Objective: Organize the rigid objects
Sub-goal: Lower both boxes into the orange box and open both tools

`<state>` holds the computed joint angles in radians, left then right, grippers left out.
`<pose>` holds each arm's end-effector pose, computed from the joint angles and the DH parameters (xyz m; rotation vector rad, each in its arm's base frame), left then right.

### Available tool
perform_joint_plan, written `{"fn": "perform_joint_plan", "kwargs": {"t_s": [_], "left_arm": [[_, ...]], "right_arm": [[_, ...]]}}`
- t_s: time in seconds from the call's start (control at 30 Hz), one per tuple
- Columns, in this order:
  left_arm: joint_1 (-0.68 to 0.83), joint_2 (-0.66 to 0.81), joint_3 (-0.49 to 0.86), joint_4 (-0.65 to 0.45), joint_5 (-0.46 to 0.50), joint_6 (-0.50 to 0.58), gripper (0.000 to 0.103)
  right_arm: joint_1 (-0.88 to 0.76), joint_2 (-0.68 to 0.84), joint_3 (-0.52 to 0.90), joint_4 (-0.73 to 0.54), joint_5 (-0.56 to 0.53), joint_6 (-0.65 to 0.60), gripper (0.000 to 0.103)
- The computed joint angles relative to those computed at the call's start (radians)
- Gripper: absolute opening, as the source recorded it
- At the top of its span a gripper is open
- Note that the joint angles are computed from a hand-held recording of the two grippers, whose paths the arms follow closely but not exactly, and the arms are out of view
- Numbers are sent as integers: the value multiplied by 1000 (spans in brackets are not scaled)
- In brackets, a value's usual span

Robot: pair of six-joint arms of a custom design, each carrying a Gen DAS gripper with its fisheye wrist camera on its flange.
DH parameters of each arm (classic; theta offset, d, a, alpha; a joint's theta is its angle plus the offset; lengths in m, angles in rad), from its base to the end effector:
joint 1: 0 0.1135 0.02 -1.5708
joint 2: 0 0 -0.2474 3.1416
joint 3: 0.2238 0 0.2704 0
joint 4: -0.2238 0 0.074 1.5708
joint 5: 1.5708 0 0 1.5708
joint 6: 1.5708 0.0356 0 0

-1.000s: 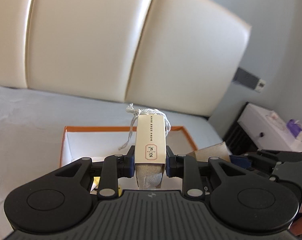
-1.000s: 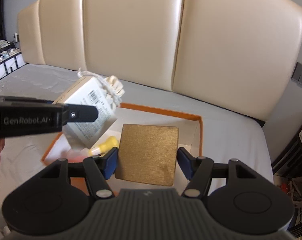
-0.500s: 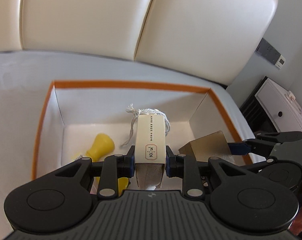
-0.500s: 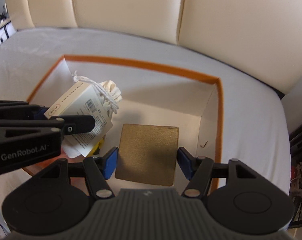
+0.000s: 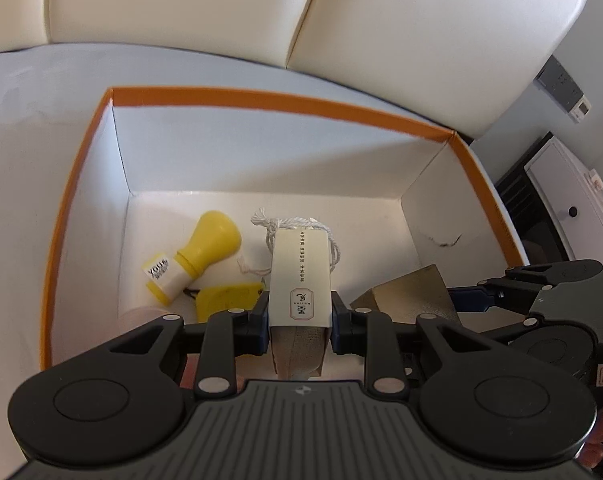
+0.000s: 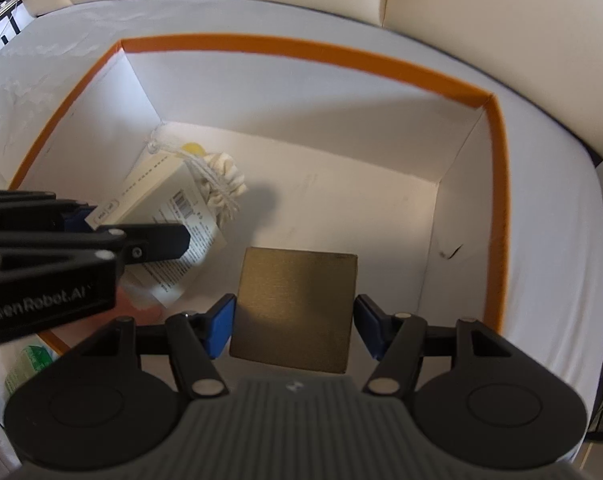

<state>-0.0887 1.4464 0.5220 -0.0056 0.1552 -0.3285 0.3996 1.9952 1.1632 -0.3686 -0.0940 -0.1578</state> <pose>0.2598 -0.0286 0.0972 -0.2370 2.5116 -0.3652 0.3519 0.1522 0.0824 -0.7881 2.6651 0.1925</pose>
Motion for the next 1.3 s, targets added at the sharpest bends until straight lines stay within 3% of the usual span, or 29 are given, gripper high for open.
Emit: {"fn": "perform_joint_plan", "kwargs": {"t_s": [0.5, 0.7, 0.87, 1.0, 1.1, 1.3], "left_arm": [[-17, 66, 36, -41, -23, 15, 30], [-21, 85, 50, -50, -34, -1, 32], [-22, 77, 55, -62, -61, -17, 37], [-36, 70, 54, -71, -117, -4, 49], [-81, 62, 54, -83, -211, 21, 60], [-112, 41, 43, -85, -276, 35, 61]], "right_arm": [[8, 59, 43, -75, -14, 42, 59], [30, -18, -30, -15, 51, 15, 68], [23, -55, -71, 19, 59, 10, 69], [21, -70, -88, 35, 62, 17, 69], [23, -79, -99, 45, 66, 21, 69], [34, -96, -117, 58, 87, 19, 69]]}}
